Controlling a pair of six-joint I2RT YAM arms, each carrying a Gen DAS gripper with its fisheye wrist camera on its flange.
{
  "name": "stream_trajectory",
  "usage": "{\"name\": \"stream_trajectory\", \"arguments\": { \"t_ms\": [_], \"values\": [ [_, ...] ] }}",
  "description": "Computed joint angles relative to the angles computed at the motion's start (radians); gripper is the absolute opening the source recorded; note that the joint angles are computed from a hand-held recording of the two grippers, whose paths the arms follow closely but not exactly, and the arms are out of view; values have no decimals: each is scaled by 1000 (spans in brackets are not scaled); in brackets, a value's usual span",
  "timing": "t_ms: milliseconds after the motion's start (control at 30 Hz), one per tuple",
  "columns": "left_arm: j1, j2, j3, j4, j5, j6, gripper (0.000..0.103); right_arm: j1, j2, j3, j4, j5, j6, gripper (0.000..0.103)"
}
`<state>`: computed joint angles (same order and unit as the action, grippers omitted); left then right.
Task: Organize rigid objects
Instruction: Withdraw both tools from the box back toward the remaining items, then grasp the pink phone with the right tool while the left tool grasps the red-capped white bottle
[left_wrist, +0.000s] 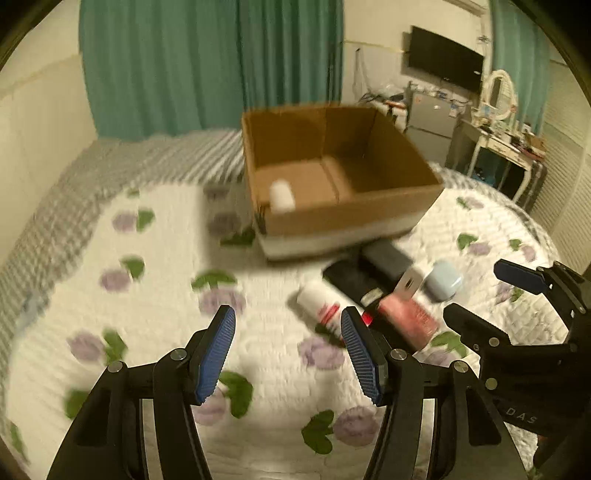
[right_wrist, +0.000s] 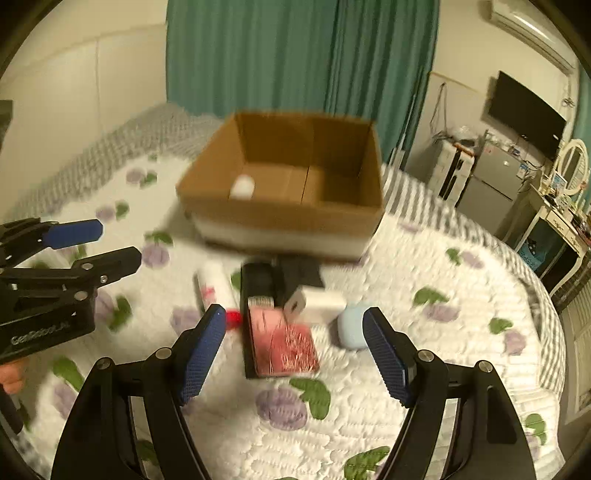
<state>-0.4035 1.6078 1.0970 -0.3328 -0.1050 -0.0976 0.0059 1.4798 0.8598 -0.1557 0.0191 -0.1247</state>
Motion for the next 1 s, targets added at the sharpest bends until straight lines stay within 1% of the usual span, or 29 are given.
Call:
{"name": "stream_trajectory", "arguments": {
  "t_ms": [100,200,333,367,433,467,500,533,733,800,867,933,1000],
  "values": [
    [-3,56,-9,30,-11,-23,62,6,68,-21,42,12,-11,76],
    [-4,86,-24,71,-31,-29,62,14,153,-13,69,24,-36,76],
    [13,129,-11,66,2,-30,62,25,240,12,76,30,-37,75],
    [18,134,-12,67,8,-30,62,30,262,20,81,48,-39,74],
    [23,142,-9,64,18,-31,62,41,295,33,87,91,-50,66],
    [24,146,-9,66,21,-31,62,41,293,30,96,94,-53,66],
    [26,148,-11,67,25,-31,62,41,289,26,103,98,-53,62],
    [28,150,-11,68,27,-30,62,40,277,18,113,103,-56,55],
    [22,150,-11,68,12,-32,62,34,239,1,146,123,-57,46],
    [16,151,-12,69,-2,-32,62,35,256,19,137,124,-63,46],
    [13,149,-12,69,-11,-34,62,50,307,44,159,162,-70,43],
    [10,141,-20,74,-16,-33,62,57,366,77,162,179,-80,25],
    [5,135,-22,74,-26,-34,62,49,364,82,158,161,-64,23]
  ]
}}
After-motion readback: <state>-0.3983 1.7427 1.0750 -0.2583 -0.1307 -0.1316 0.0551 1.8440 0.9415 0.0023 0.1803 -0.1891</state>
